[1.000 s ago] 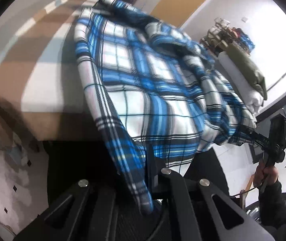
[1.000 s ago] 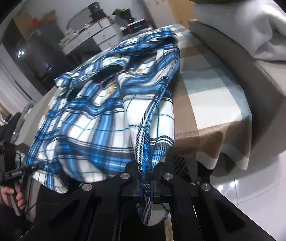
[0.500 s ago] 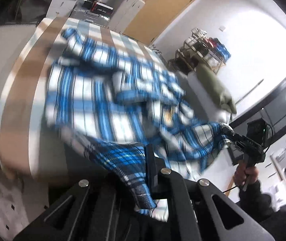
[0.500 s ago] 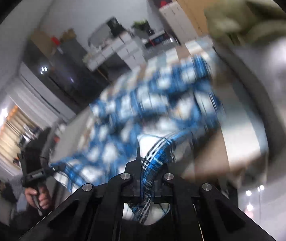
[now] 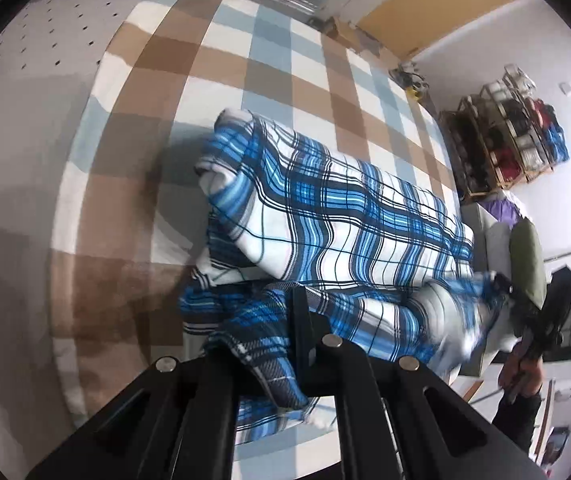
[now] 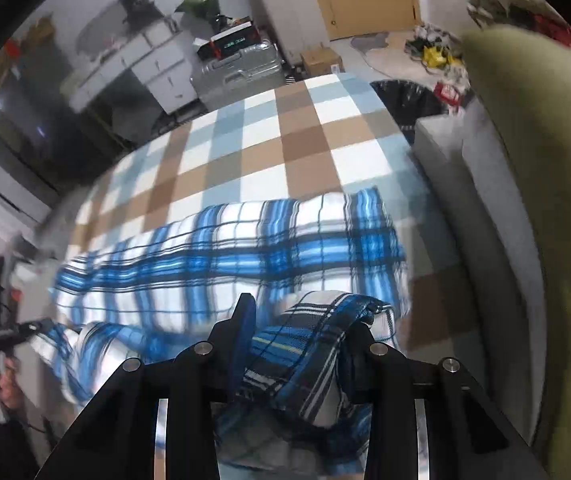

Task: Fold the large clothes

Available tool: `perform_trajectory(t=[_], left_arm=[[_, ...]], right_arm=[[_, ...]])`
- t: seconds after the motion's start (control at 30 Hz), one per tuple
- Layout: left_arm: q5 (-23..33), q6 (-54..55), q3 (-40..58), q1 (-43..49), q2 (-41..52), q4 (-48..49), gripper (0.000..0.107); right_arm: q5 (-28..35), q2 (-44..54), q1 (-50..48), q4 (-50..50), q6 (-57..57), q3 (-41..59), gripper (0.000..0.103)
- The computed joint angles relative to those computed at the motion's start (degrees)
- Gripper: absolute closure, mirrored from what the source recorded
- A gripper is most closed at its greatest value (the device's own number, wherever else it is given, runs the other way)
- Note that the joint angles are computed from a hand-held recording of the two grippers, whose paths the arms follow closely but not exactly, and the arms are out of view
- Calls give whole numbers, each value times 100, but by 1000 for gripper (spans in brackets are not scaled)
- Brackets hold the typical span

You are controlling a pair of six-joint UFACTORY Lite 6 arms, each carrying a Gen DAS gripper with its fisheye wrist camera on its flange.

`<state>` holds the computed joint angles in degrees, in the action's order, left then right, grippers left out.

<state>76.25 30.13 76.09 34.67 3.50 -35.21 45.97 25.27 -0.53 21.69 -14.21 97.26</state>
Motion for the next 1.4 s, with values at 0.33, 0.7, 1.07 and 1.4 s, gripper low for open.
perform_trajectory(t=[0.33, 0.7, 1.07, 1.4], left_arm=[[-138, 769, 91, 1170, -623, -604, 24], [-304, 1476, -2298, -473, -3235, 198, 24], [1143, 2630, -3494, 1208, -4628, 88, 24], [1829, 3570, -4297, 2987, -4355, -108, 24]], right_arm=[[-1955, -2395, -87, 801, -1912, -2167, 13], [-2068, -2664, 2045, 395, -3687, -3802, 11], [165, -488, 2460, -132, -4554, -909, 11], [2219, 2686, 2637, -1326, -3858, 3019, 22]])
